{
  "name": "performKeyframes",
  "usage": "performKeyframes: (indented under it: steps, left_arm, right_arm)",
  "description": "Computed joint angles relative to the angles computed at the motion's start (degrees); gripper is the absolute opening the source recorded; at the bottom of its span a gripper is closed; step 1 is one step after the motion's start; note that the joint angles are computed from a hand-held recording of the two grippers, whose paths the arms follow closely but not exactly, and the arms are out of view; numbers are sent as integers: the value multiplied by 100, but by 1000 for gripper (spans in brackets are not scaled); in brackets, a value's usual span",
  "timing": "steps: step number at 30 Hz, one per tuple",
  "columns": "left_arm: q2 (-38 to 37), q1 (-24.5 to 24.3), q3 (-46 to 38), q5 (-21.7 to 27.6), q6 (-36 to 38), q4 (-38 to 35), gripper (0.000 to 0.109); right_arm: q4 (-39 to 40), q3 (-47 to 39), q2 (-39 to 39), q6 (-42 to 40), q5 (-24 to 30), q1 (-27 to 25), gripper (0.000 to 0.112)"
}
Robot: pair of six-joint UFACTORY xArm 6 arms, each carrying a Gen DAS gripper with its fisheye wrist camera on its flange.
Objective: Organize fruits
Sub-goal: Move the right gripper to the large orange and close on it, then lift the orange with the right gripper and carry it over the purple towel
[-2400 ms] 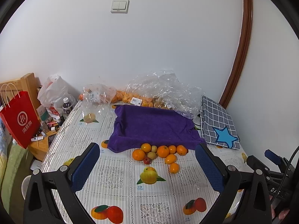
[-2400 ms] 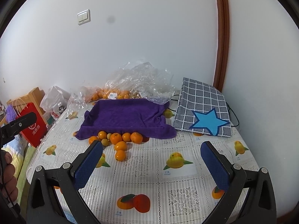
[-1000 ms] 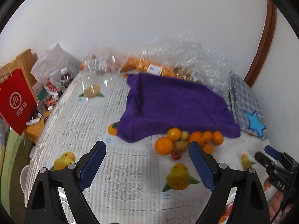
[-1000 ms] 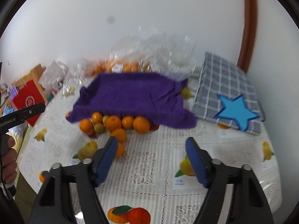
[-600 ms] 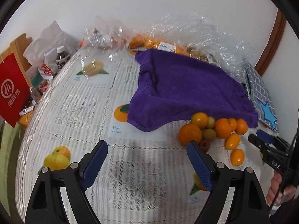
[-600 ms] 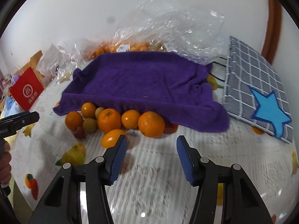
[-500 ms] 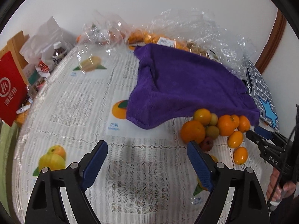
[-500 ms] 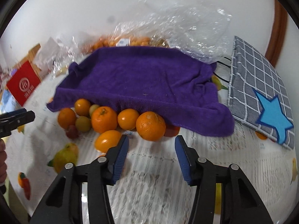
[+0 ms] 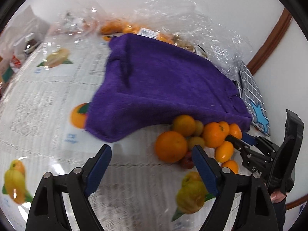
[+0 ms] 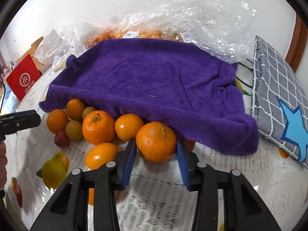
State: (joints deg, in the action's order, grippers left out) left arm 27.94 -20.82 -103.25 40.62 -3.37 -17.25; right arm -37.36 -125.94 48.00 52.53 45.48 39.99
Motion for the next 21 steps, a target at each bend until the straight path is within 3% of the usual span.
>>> performKeyframes:
  steps: [6, 12, 21]
  left_arm:
    - [443, -95, -587, 255, -97, -46, 68]
    - [580, -130, -780, 372, 16, -236, 40]
    - [366, -99, -556, 364, -1, -211, 38]
  right_arm:
    - [-120, 1104, -674, 476, -475, -59, 41]
    - [-455, 2041, -1264, 1117, -726, -68, 41]
    - [-731, 2577, -1612, 1725, -886, -67, 40]
